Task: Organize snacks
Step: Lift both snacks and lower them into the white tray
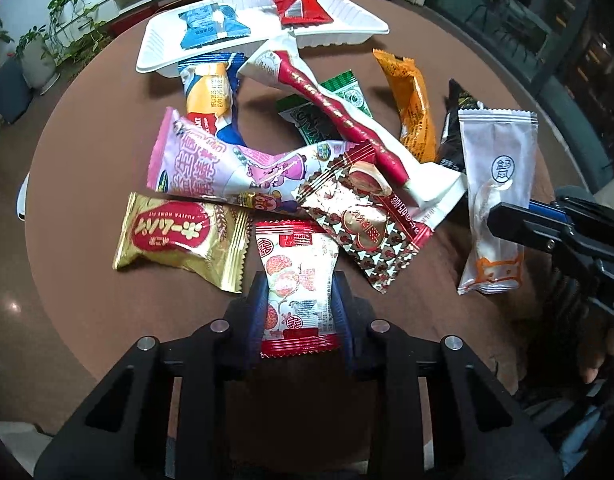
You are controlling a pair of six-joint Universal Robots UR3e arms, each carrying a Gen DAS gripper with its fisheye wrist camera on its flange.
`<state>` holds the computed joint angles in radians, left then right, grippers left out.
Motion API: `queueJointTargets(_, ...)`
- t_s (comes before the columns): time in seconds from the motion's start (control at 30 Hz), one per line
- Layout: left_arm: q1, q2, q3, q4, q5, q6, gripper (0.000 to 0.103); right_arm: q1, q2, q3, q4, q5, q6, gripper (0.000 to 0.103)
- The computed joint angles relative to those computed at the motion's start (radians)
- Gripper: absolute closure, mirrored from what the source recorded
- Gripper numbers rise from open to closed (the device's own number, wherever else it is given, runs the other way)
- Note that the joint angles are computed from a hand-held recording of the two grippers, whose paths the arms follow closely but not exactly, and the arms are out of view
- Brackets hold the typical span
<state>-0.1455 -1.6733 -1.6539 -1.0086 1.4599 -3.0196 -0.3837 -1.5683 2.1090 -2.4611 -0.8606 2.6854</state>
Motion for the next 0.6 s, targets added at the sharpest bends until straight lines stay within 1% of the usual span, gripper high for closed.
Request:
queueJointTargets(0.1, 0.03, 0.059, -0.082, 0.044, -0.049, -0.014, 0.075, -0.011, -0.005, -0.006, 0.026, 0.019, -0.001, 0.093)
queueJointTargets(0.3, 0.102, 0.153, -0.197, 0.085, -0.16, -0.023, 0.075, -0.035, -0.024, -0.023, 0.118, 0.078, -0.024, 0.094)
queueJointTargets(0.43, 0.169, 0.228, -0.286, 0.104, -0.246, -0.021, 0.075, -0.063, -0.026, -0.045, 0.205, 0.131, -0.037, 0.094)
queueJointTargets(0.5, 0.192, 0.263, -0.312, 0.095, -0.271, -0.015, 0.076, -0.09, -0.023, -0.063, 0.274, 0.174, -0.058, 0.094)
queueJointTargets(0.6, 0.242, 0.304, -0.345, 0.085, -0.339, -0.009, 0.076, -0.129, -0.027, -0.083, 0.366, 0.226, -0.093, 0.094)
